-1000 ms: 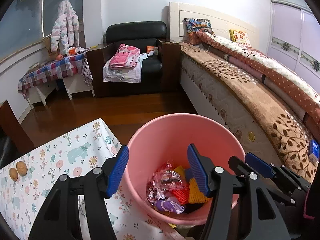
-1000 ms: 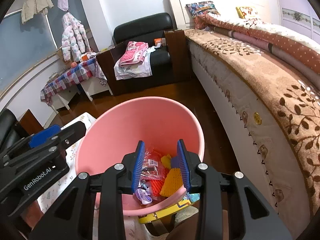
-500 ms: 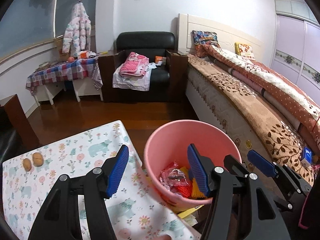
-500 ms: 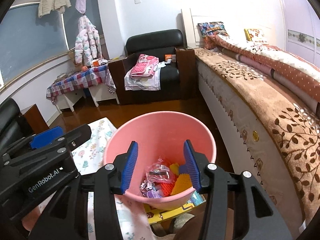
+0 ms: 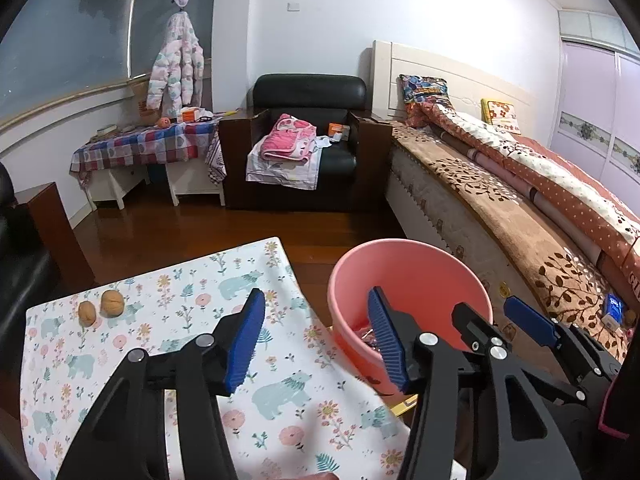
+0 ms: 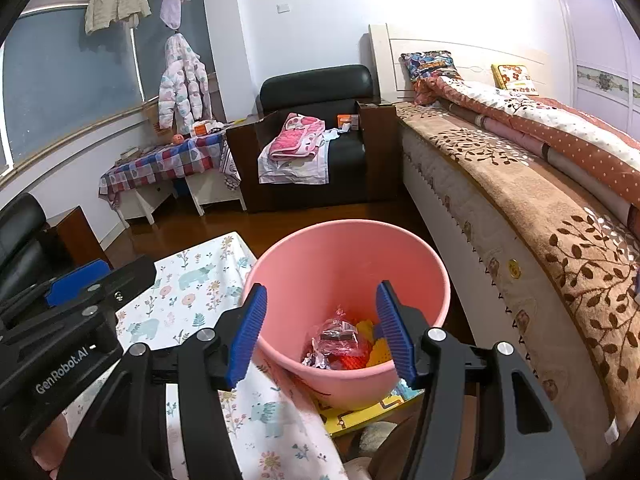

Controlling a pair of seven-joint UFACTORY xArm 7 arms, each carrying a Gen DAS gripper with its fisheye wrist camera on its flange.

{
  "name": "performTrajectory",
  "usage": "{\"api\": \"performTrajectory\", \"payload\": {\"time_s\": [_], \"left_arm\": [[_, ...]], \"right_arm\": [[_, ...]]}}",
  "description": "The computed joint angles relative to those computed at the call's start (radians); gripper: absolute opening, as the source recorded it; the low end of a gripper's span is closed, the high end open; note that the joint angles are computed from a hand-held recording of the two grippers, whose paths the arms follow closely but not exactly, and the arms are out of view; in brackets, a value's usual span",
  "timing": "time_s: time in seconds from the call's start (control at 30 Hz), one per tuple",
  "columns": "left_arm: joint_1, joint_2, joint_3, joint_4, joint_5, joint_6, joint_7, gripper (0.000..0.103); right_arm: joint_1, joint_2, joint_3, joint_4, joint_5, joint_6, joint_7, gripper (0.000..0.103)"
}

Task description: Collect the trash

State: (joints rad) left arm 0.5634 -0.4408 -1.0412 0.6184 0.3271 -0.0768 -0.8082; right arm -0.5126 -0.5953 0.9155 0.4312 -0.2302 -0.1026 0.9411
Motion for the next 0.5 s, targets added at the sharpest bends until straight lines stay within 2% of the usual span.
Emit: {"api": "performTrajectory", "payload": {"time_s": [0.13, 0.5], "left_arm": [[-0.046, -0.024, 0.052, -0.029, -0.006, 0.005, 0.003, 0.050], [-0.114, -0.099, 0.127, -0.096, -0.025, 0.000, -0.005, 0.049]], "right_arm": [[0.006, -0.031, 0.010, 0.000, 0.000, 0.009, 0.012, 0.058], [0.027, -0.065, 0.028, 0.021, -0.038, 0.060, 0.056, 0.058]]}}
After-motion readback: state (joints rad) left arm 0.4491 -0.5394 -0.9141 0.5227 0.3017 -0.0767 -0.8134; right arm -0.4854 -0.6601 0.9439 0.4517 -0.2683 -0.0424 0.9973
